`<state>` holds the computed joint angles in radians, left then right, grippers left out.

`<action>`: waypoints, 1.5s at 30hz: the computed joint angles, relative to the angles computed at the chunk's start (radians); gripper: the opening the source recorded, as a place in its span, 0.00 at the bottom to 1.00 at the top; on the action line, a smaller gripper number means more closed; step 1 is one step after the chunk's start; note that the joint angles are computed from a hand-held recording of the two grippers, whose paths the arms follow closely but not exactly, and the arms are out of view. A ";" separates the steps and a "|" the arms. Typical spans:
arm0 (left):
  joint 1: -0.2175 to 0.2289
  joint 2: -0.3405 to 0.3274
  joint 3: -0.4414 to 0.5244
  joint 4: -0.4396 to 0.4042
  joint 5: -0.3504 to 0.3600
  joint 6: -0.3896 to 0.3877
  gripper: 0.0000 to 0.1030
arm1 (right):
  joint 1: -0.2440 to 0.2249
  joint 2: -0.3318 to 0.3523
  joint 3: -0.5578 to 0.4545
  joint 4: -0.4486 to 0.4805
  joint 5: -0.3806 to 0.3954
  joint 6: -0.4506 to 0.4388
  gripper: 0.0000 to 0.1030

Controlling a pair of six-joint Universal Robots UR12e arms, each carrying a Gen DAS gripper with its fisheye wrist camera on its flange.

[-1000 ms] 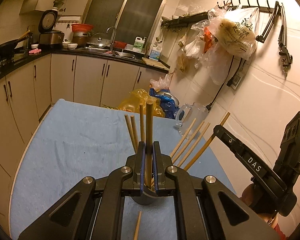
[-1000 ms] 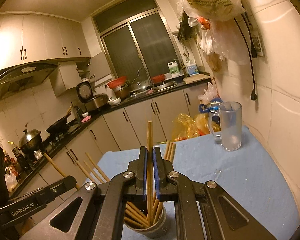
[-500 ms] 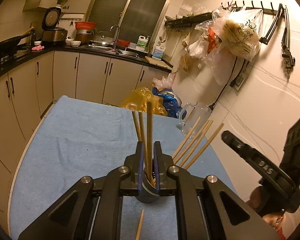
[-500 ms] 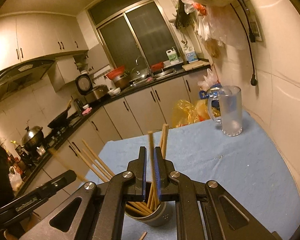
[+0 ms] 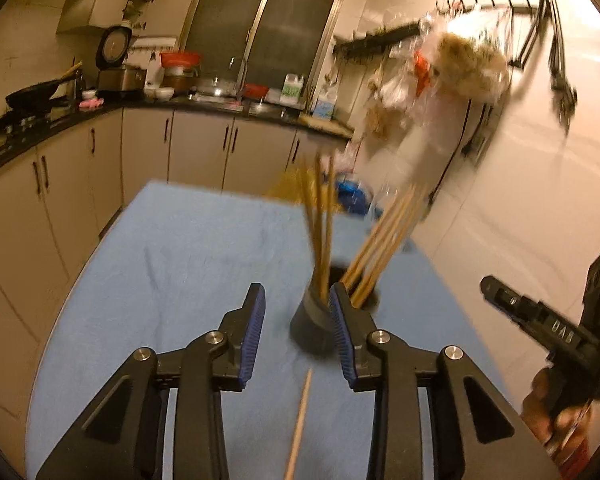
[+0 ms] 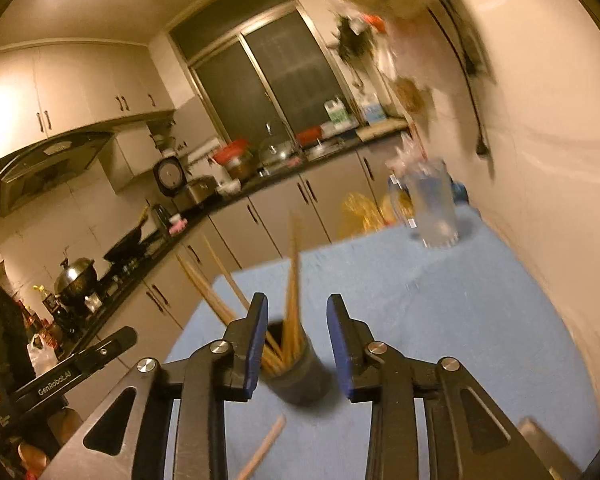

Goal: Organize utensils
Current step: 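Open both grippers and withdraw them from the holder, then grasp a loose chopstick on the towel with the left gripper while the right grasps another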

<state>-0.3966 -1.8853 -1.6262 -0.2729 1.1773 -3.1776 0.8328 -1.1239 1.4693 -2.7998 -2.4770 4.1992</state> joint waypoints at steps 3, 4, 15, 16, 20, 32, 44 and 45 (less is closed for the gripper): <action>0.005 0.020 -0.069 -0.045 0.014 0.034 0.31 | 0.009 -0.018 0.053 0.076 0.049 0.125 0.32; 0.006 0.024 -0.086 -0.057 0.020 0.045 0.31 | 0.012 -0.024 0.072 0.089 0.070 0.163 0.32; 0.037 0.027 -0.170 -0.082 0.008 0.065 0.31 | 0.009 -0.038 0.133 0.192 0.212 0.331 0.32; 0.037 0.028 -0.170 -0.085 0.008 0.065 0.31 | 0.006 -0.037 0.132 0.202 0.222 0.335 0.32; 0.038 0.028 -0.171 -0.089 -0.005 0.070 0.31 | -0.013 -0.034 0.117 0.256 0.279 0.344 0.32; 0.044 0.025 -0.161 -0.120 -0.037 0.073 0.32 | -0.048 0.023 -0.014 0.471 0.396 0.201 0.10; -0.028 -0.010 -0.031 -0.375 0.038 0.192 0.36 | -0.049 -0.001 0.022 0.412 0.463 0.114 0.07; -0.040 -0.021 -0.009 -0.407 0.066 0.197 0.36 | -0.048 -0.005 0.023 0.427 0.454 0.116 0.07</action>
